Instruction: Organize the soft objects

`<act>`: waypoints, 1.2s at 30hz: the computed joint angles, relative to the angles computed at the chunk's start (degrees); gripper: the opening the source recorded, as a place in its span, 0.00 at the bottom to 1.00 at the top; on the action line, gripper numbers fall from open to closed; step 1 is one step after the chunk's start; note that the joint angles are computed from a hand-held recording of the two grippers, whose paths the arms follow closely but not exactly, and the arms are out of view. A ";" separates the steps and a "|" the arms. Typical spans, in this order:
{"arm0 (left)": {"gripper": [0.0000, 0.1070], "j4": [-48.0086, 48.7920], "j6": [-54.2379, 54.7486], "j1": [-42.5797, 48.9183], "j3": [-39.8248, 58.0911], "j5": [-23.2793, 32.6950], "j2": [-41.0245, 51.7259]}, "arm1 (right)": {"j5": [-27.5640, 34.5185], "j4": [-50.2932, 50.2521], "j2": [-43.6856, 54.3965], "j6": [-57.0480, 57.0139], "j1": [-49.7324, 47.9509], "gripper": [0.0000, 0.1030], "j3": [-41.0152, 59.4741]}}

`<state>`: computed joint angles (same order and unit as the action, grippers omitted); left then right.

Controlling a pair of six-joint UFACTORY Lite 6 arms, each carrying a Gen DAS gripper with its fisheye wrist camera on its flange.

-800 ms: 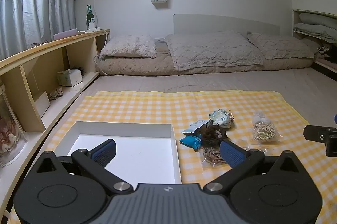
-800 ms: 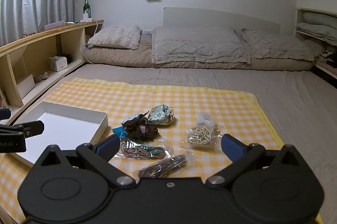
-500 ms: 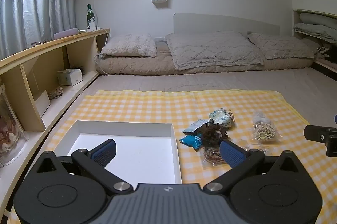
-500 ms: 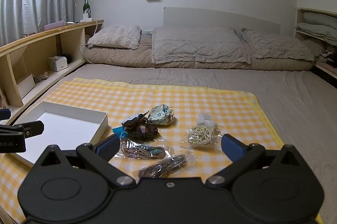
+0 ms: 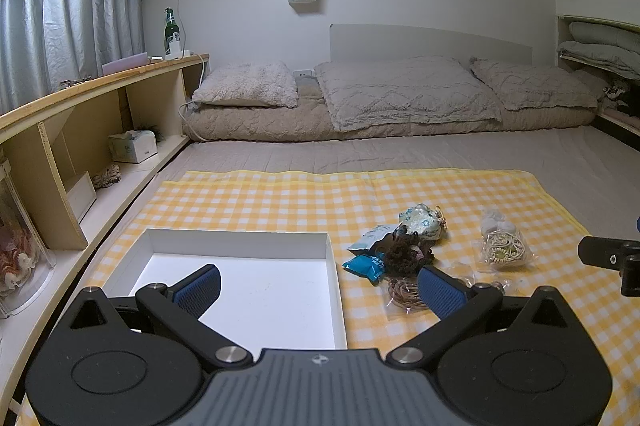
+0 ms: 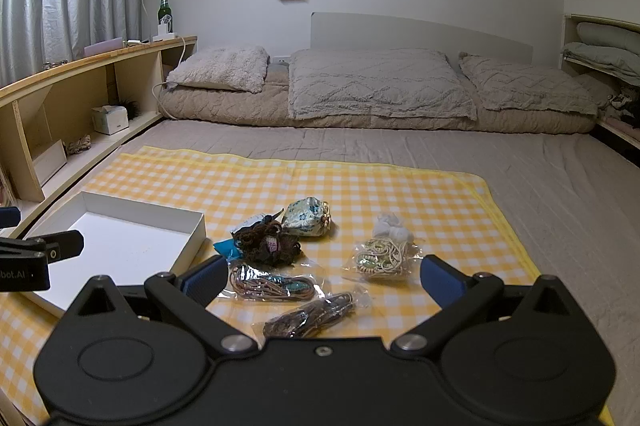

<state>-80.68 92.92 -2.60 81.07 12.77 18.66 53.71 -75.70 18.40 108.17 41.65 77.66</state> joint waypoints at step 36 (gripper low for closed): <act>0.96 -7.87 8.77 1.04 -2.24 0.89 0.14 | -0.02 0.47 0.05 -0.36 0.07 1.00 0.19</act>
